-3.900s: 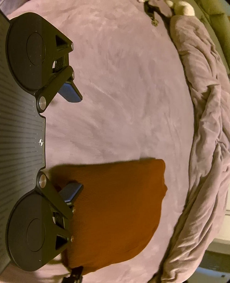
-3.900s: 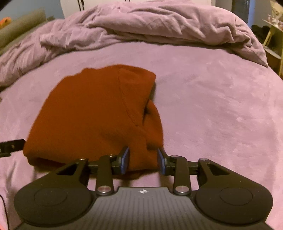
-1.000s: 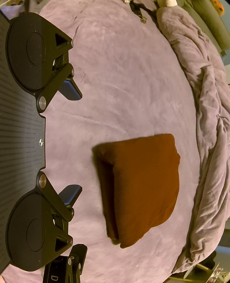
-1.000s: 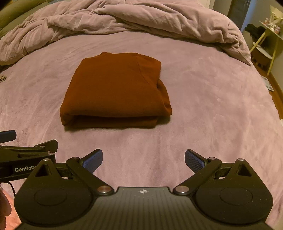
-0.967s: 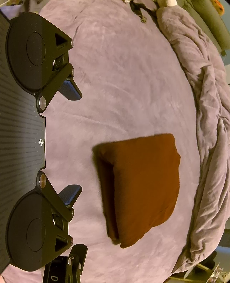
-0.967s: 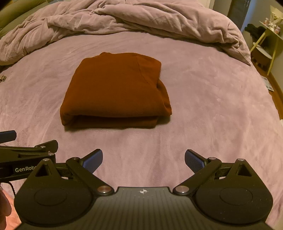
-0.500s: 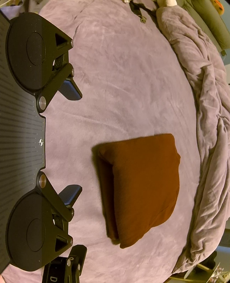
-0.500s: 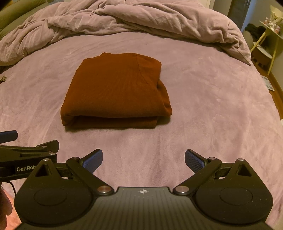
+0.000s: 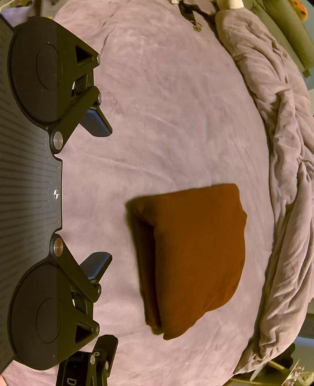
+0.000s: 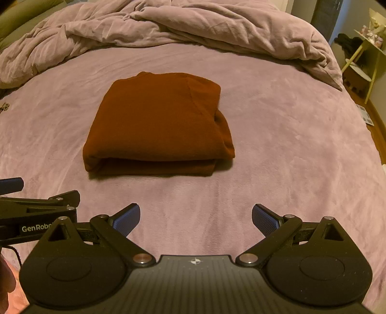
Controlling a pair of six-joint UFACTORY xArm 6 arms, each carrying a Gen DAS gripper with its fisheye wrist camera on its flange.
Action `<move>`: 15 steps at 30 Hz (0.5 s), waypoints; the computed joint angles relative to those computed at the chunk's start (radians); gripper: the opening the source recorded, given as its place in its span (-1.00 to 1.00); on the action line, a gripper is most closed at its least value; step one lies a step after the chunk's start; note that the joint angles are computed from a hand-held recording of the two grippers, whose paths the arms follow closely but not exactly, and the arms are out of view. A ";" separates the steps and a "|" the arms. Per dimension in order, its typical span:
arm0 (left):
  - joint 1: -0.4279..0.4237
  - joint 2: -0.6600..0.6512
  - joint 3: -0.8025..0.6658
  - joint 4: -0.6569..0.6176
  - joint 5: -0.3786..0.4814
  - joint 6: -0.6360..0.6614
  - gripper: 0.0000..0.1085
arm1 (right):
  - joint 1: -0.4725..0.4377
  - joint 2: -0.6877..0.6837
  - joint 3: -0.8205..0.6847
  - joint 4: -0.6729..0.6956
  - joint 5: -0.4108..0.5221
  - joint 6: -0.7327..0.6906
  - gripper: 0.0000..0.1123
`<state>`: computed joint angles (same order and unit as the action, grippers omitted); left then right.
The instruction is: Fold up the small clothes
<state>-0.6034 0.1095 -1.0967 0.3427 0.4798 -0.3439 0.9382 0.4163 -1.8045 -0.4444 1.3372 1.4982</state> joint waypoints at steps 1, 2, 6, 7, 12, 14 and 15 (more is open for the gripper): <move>-0.001 0.000 -0.001 0.003 0.003 -0.004 0.90 | 0.000 0.002 -0.002 -0.001 0.001 0.001 0.76; -0.001 0.000 -0.001 0.003 0.003 -0.005 0.90 | 0.001 0.001 -0.001 -0.001 0.001 0.003 0.76; 0.002 -0.001 0.003 -0.002 -0.002 0.000 0.90 | 0.000 0.004 -0.005 0.002 0.004 0.001 0.76; 0.003 -0.001 0.004 -0.001 -0.001 -0.001 0.90 | 0.000 0.005 -0.007 0.002 0.005 0.000 0.76; 0.004 -0.001 0.005 -0.002 -0.003 -0.003 0.90 | 0.001 0.006 -0.009 0.001 0.006 0.004 0.76; 0.005 -0.002 0.008 -0.003 -0.006 -0.004 0.90 | 0.001 0.007 -0.010 0.000 0.008 0.005 0.76; 0.006 -0.002 0.009 -0.003 -0.007 -0.004 0.90 | 0.001 0.008 -0.009 0.001 0.007 0.005 0.76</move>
